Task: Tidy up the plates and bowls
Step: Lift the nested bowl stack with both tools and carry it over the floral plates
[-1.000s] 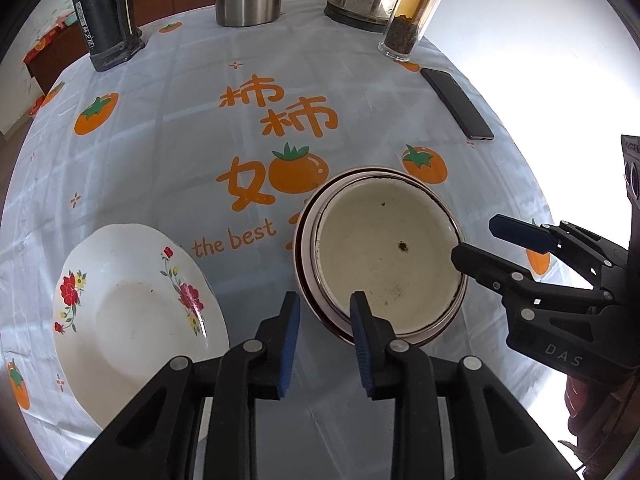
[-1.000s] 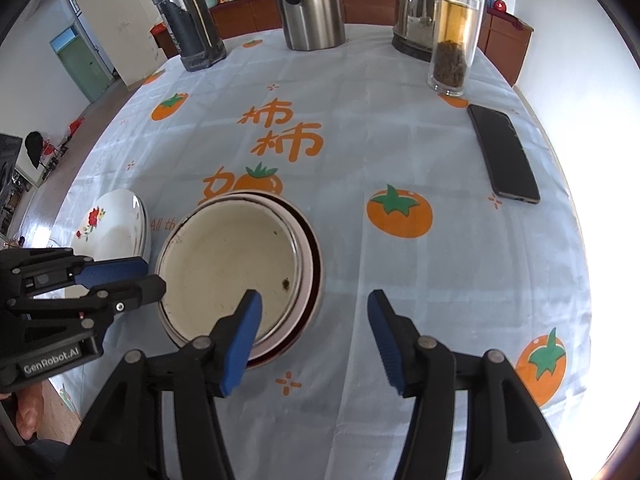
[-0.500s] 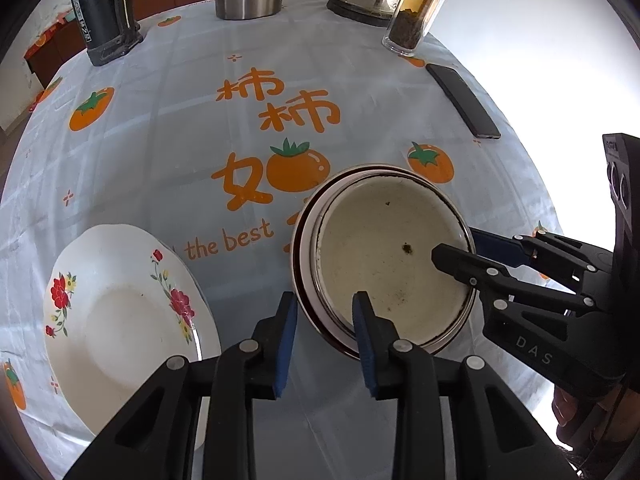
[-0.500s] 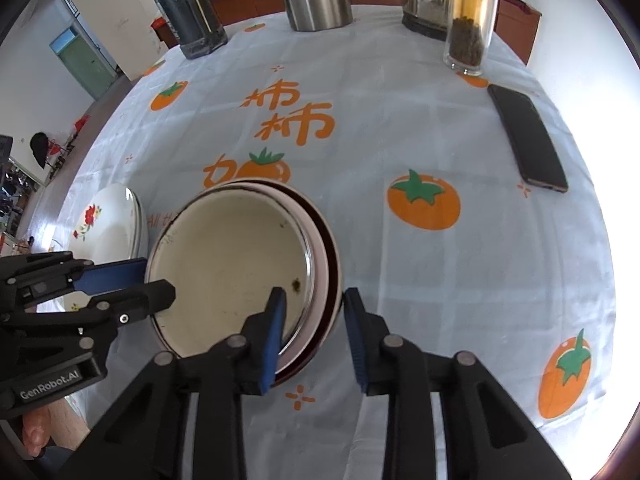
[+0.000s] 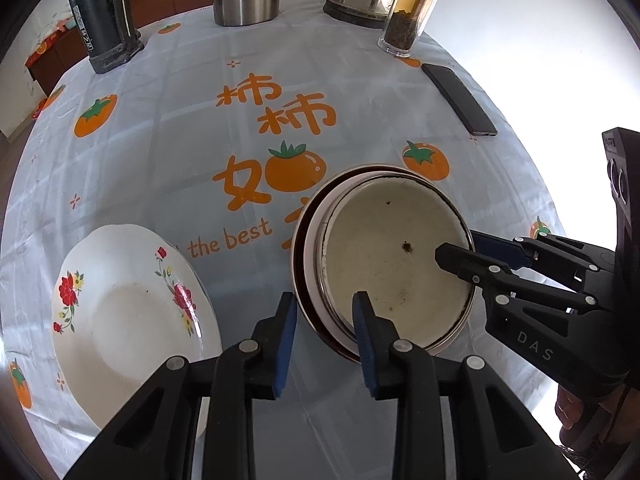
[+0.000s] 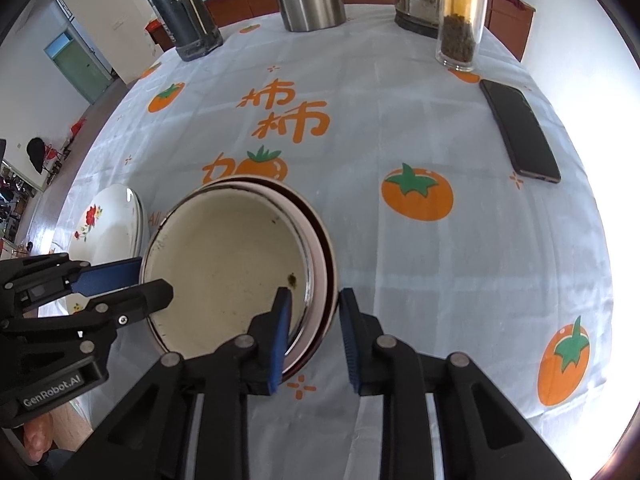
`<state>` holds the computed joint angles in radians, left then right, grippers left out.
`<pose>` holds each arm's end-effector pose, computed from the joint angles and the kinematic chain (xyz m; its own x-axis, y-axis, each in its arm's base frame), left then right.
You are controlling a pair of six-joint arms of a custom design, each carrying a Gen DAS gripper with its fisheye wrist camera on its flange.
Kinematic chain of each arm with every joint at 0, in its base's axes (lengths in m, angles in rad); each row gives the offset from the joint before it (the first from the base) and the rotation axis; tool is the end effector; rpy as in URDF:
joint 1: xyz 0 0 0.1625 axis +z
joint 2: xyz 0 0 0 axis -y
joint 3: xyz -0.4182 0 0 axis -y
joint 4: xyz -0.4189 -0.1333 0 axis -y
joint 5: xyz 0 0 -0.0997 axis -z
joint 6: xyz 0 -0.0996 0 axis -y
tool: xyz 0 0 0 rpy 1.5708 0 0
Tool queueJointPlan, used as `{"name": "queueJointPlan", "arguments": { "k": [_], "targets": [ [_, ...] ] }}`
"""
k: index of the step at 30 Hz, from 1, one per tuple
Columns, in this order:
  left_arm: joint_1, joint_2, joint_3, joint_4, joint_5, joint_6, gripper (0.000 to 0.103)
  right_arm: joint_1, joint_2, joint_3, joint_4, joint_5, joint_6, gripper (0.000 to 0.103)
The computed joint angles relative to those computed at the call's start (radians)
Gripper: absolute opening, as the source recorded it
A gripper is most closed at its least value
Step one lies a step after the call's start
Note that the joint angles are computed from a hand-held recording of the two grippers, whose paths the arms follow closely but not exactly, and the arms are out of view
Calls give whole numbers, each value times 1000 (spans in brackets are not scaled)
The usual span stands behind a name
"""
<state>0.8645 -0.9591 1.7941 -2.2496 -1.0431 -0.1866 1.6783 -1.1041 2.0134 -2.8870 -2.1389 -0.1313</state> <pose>-0.2540 -0.5804 0.0938 -0.7149 0.4701 -0.5176 0.5175 0.8535 0.0606 0.1404 -0.5584 0.1678 -0.8406 0.0007 0.5417 -0.2104 0.9211 -0.3277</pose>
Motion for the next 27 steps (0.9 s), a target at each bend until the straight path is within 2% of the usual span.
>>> {"name": "queueJointPlan", "arguments": {
  "k": [15,27],
  "targets": [
    [-24,-79,37,9,-4,-23,31,47,-28,12,49,-6,30,24],
    [-26,-146,63,11,7,-22,31,97,-10,-8,53,-20,38,24]
  ]
}}
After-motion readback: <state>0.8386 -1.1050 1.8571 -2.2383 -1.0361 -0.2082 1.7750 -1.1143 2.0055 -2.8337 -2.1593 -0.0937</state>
